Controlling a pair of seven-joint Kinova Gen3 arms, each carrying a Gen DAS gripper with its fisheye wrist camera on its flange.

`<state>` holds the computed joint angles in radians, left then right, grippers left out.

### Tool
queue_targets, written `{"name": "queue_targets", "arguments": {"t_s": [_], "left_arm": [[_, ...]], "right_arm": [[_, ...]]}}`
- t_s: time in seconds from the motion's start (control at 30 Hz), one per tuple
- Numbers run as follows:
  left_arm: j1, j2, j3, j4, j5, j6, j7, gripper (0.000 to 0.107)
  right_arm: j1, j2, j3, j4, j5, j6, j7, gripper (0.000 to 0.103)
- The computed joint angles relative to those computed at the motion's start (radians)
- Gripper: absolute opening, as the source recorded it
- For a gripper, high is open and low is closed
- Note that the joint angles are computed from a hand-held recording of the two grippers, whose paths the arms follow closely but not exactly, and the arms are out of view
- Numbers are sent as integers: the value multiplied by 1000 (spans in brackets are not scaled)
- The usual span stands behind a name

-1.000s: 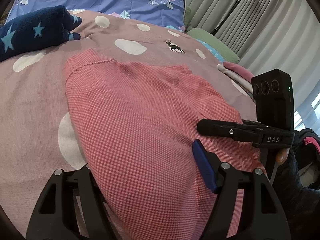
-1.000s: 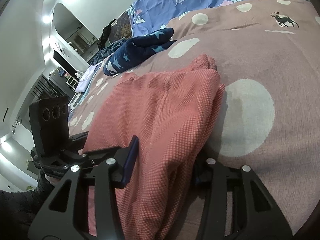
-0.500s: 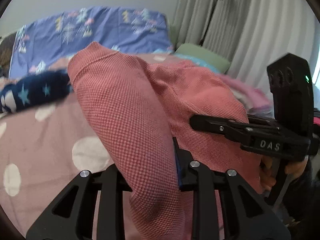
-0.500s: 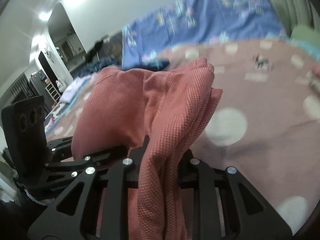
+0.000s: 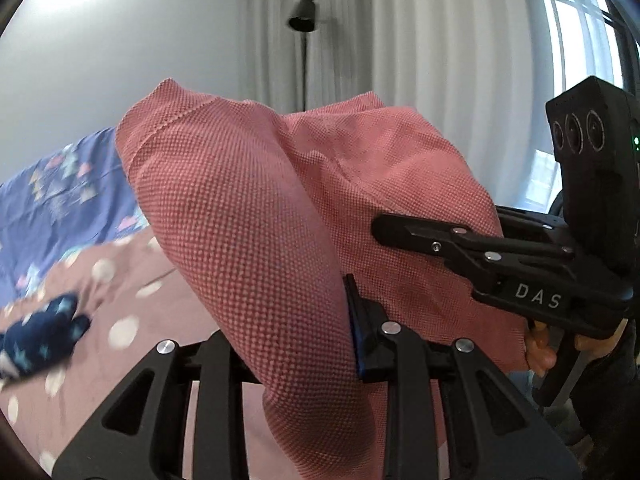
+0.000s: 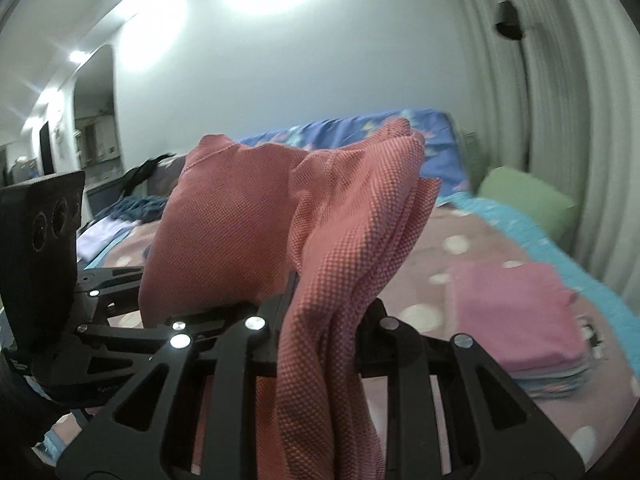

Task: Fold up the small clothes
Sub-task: 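Lift the folded pink shirt with both grippers and carry it toward the clothes stack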

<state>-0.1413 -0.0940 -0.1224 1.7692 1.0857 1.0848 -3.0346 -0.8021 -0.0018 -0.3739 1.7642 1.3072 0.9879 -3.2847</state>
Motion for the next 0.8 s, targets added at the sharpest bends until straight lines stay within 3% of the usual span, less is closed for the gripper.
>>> {"name": "queue_targets", "arguments": {"t_s": [0.13, 0.27, 0.4, 0.6, 0.8], "left_arm": [[66, 52, 82, -88, -29, -73, 102, 28], [128, 116, 151, -165, -84, -153, 169, 29], [180, 173, 206, -212, -122, -223, 229, 29], [209, 301, 277, -342, -169, -247, 350, 29], [244, 433, 333, -498, -296, -239, 500, 29]], "right_arm": [[64, -59, 27, 38, -10, -11, 21, 22], [158, -124, 64, 104, -25, -115, -17, 22], [246, -133, 68, 99, -35, -138, 21, 22], [346, -90, 96, 37, -80, -154, 126, 21], [415, -51, 165, 3, -158, -223, 249, 21]]}}
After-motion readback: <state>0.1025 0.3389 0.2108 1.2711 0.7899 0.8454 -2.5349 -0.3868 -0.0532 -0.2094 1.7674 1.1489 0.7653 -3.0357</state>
